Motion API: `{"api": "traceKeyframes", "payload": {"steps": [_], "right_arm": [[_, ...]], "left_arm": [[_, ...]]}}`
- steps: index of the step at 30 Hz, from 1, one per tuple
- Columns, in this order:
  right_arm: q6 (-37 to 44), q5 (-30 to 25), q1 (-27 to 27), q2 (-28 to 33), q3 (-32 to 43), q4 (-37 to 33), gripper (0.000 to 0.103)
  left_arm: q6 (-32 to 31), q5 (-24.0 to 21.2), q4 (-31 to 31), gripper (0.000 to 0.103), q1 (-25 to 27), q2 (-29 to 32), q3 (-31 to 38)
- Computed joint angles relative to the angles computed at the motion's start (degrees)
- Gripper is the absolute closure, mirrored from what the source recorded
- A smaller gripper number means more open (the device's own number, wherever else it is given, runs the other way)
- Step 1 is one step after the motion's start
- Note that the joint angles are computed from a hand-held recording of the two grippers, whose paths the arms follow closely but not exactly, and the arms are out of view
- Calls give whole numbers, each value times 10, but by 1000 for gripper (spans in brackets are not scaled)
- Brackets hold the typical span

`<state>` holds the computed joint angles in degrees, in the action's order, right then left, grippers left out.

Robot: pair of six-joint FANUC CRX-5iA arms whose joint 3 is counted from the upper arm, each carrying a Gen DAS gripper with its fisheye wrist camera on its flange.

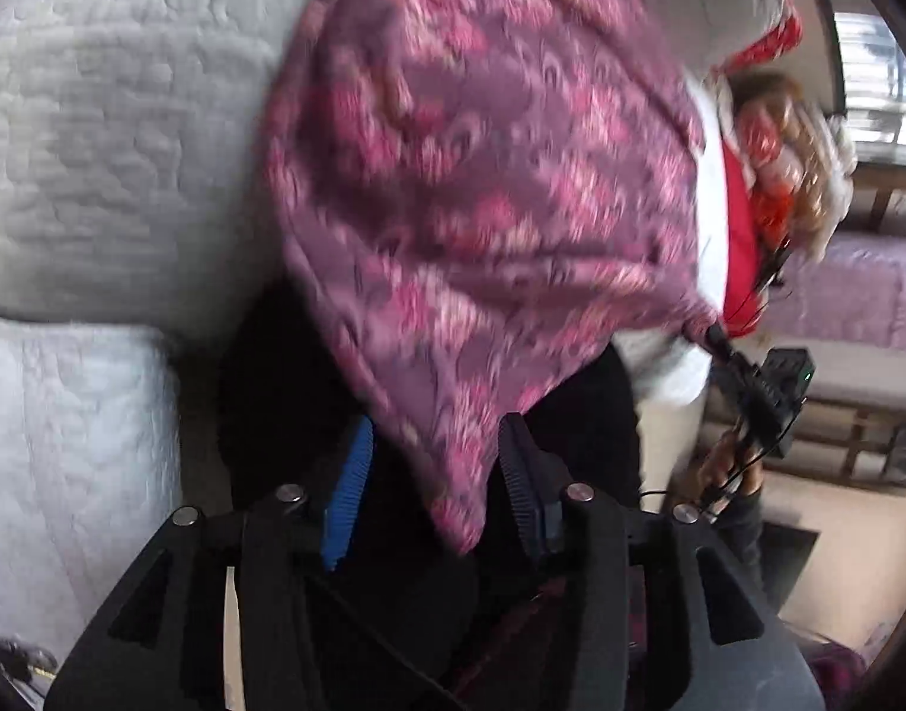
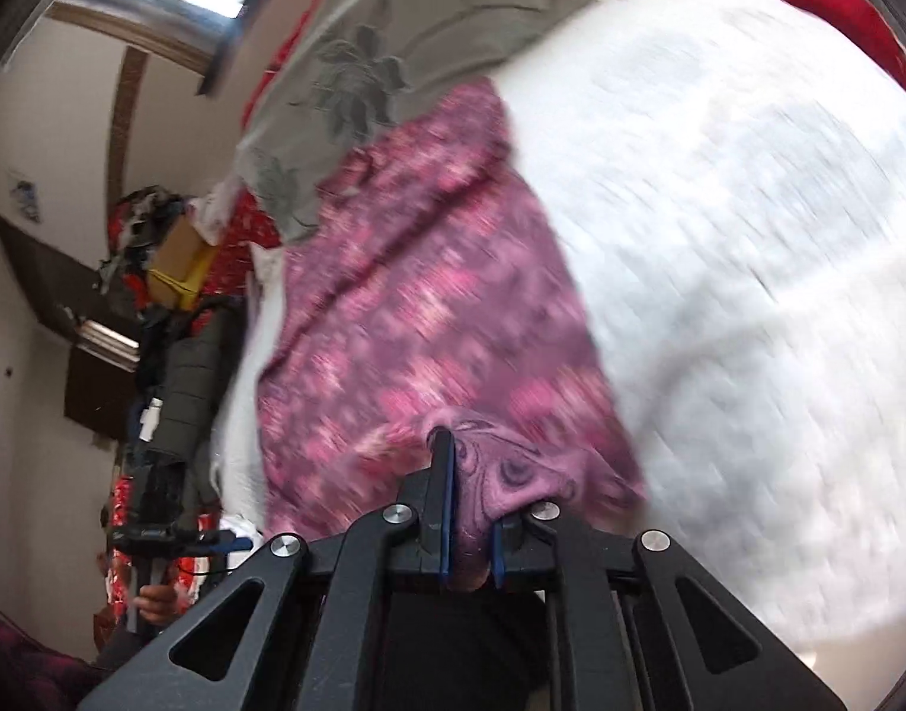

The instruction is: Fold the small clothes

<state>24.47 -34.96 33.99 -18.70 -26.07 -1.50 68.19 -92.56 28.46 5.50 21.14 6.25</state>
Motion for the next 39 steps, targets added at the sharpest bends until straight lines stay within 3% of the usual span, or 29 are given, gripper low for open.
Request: {"api": "traceKeyframes", "payload": {"steps": [5,8,10,11,13,18,25,27,28,29,30,31,34,39], "right_arm": [[-58,5,23,-27,-39,29,83],[-91,11,31,-42,-56,49,75],[-121,9,37,-55,-69,70,66],[-143,7,40,-63,-78,86,57],[-198,8,46,-86,-103,119,50],[-294,51,51,-126,-162,167,46],[-227,126,28,-81,-148,119,46],[-202,146,26,-69,-140,108,46],[-170,156,22,-65,-133,85,55],[-155,154,23,-63,-126,80,78],[-109,154,21,-60,-112,52,91],[-79,151,19,-58,-101,29,95],[31,149,11,-60,-59,-43,95],[68,182,-7,-40,-17,-54,95]], "left_arm": [[16,8,-26,39,-23,-15,-8],[17,44,-36,39,-37,-31,-21],[18,57,-26,68,-40,-36,-32],[15,49,-15,99,-39,-31,-34],[24,40,12,100,-31,-24,-43],[21,57,84,100,7,-47,-81],[15,65,128,100,27,-59,-101],[15,68,139,100,27,-58,-105],[16,70,146,100,28,-57,-107],[14,69,152,100,30,-56,-109],[12,71,165,100,31,-54,-111],[9,70,173,100,34,-55,-113],[-2,77,203,100,39,-54,-112],[-8,108,251,100,36,-34,-94]]}}
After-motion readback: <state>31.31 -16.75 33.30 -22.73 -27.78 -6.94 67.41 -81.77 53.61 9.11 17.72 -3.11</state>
